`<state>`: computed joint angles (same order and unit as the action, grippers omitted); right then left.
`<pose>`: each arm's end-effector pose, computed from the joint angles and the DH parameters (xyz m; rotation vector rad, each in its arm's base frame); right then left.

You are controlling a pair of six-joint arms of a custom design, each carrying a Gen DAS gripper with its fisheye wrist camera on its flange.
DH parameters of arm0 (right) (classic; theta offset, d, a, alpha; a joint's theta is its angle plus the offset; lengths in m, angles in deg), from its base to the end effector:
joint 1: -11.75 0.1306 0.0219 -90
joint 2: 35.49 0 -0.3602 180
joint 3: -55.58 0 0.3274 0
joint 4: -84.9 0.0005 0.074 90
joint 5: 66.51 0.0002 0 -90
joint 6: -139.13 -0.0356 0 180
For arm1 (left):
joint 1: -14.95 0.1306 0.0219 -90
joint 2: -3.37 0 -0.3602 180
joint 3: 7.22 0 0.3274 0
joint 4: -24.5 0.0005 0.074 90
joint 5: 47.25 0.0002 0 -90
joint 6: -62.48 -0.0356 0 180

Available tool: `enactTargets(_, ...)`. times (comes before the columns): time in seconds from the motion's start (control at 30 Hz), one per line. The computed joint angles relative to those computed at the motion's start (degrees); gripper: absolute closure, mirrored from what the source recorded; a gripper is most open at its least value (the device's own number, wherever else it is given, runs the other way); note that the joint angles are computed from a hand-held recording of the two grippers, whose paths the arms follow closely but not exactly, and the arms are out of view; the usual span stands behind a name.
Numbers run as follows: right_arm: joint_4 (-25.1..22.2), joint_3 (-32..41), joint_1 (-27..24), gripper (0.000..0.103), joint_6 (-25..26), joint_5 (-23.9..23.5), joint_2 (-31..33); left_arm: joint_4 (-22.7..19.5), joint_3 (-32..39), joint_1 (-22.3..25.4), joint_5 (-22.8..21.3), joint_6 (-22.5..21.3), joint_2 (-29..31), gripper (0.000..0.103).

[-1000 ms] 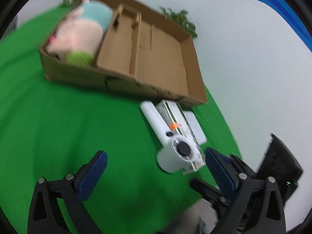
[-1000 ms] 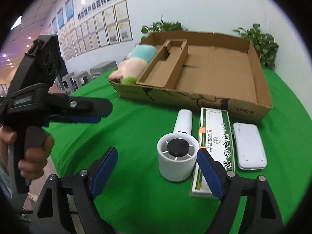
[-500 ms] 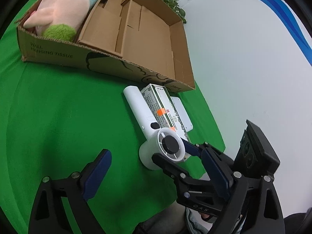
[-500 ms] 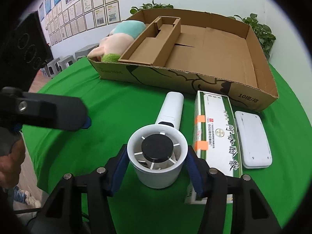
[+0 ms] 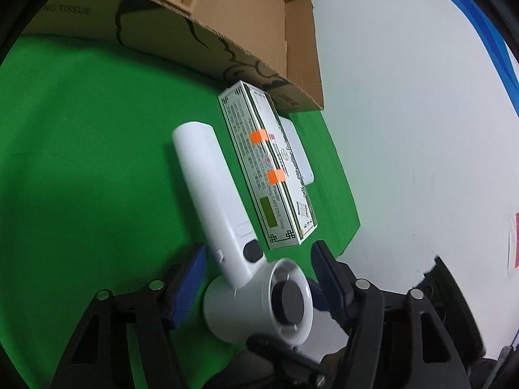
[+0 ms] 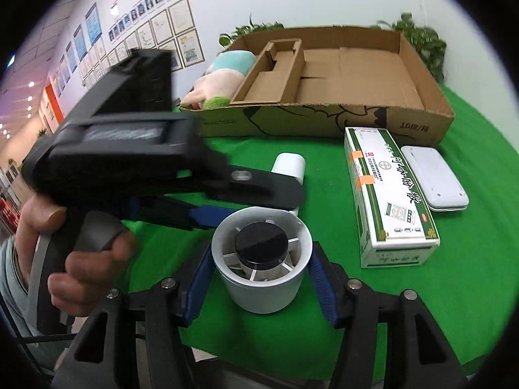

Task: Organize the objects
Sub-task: 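Lift the white fan and carry it over the large box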

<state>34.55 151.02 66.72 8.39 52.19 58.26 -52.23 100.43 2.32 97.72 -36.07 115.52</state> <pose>0.2682 0.3519 0.4205 -0.0644 2.3013 0.2476 0.4798 -0.1379 0.3452 0.6002 2.6259 -1.4066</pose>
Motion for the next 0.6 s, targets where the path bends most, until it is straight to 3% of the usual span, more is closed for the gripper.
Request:
enactTargets(0.23,-1.57,0.08,4.37,0.047,2.88,8.45,1.26,3.06,-0.4,-0.06,-2.19,5.17,0.98,0.072)
enactTargets(0.47,-1.42,0.59,4.43,0.047,3.09,9.54,1.52,6.94,-2.1,0.46,-0.99,9.85,-0.31,0.076)
enactTargets(0.6,0.78,0.84,5.04,0.047,4.94,12.91,1.07,9.26,0.1,-0.28,-2.05,11.49,-2.26,0.076)
